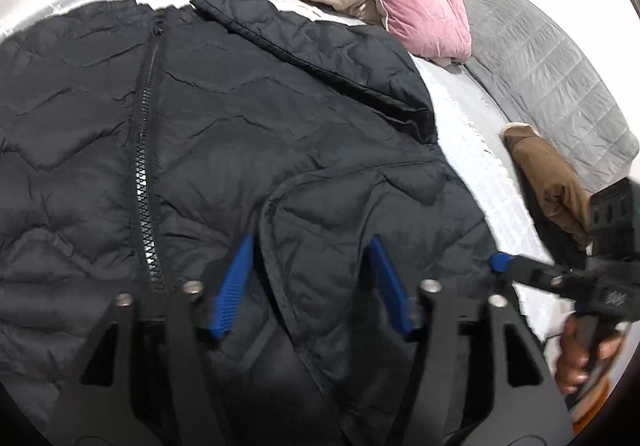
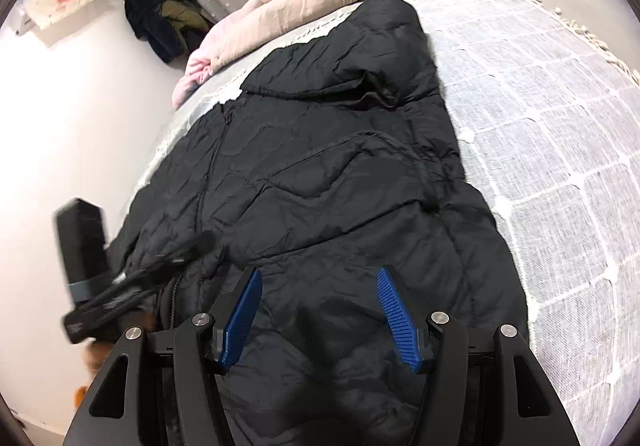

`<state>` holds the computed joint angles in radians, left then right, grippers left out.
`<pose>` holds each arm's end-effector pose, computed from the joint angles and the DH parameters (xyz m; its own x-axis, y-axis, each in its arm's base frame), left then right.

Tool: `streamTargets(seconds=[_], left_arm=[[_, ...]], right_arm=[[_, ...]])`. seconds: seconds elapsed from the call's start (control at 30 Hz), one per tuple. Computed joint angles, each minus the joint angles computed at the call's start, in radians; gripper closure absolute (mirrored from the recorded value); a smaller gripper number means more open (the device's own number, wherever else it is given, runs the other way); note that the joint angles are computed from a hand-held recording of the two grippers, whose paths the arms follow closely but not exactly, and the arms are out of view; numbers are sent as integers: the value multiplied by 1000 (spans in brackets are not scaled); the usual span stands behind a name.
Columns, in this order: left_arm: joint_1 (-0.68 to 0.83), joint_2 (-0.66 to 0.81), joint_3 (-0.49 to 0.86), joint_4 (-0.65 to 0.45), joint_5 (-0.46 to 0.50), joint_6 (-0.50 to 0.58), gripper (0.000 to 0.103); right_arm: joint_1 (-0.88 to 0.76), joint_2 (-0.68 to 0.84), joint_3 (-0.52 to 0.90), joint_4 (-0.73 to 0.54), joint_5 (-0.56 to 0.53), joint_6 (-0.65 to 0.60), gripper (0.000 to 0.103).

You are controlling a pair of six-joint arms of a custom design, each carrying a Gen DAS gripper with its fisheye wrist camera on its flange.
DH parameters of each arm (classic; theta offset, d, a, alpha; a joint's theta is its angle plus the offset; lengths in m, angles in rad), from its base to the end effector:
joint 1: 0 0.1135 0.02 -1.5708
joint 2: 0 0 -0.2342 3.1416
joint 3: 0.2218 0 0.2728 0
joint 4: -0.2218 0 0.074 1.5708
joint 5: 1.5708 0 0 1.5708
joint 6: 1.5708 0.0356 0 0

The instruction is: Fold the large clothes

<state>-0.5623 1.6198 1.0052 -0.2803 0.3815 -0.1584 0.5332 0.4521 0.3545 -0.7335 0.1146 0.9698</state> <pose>0.2894 -0.1981 0.1595 -0.7609 0.3065 -0.5720 0.5791 0.7184 -0.3855 0.1345 0.0746 0.1688 -0.7214 0.5256 -0.4508 0.2767 0.8156 0.5082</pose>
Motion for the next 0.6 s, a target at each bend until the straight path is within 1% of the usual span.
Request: streamTargets(seconds=[0.03, 0.1, 0.13, 0.23, 0.3, 0.43, 0.47, 0.53, 0.6], left_arm=[[-3, -13, -20, 22, -3, 13, 74], [9, -17, -20, 20, 74, 25, 96], [14, -37, -35, 31, 100, 27, 96], [-12, -105, -78, 44, 90, 79, 97], [-35, -144, -91, 5, 90, 144, 97], [-45, -195, -110, -69, 78, 270, 97], [-44, -214, -116, -97, 70, 313, 97], [-41, -235, -118, -137, 61, 365, 97], [-43, -267, -131, -176, 40, 429, 97]], right_arm=[[-10, -14, -6, -2, -7, 3, 42], [-23, -31, -9, -12, -14, 3, 42], [-25, -39, -7, -19, -11, 4, 42], [-24, -90, 2, -65, 21, 9, 42], [-1, -125, 15, -103, 65, 26, 42], [128, -162, 64, -172, 219, 71, 42], [152, -159, 74, -180, 245, 79, 42], [209, -145, 99, -198, 311, 99, 42], [229, -118, 116, -189, 336, 106, 42]])
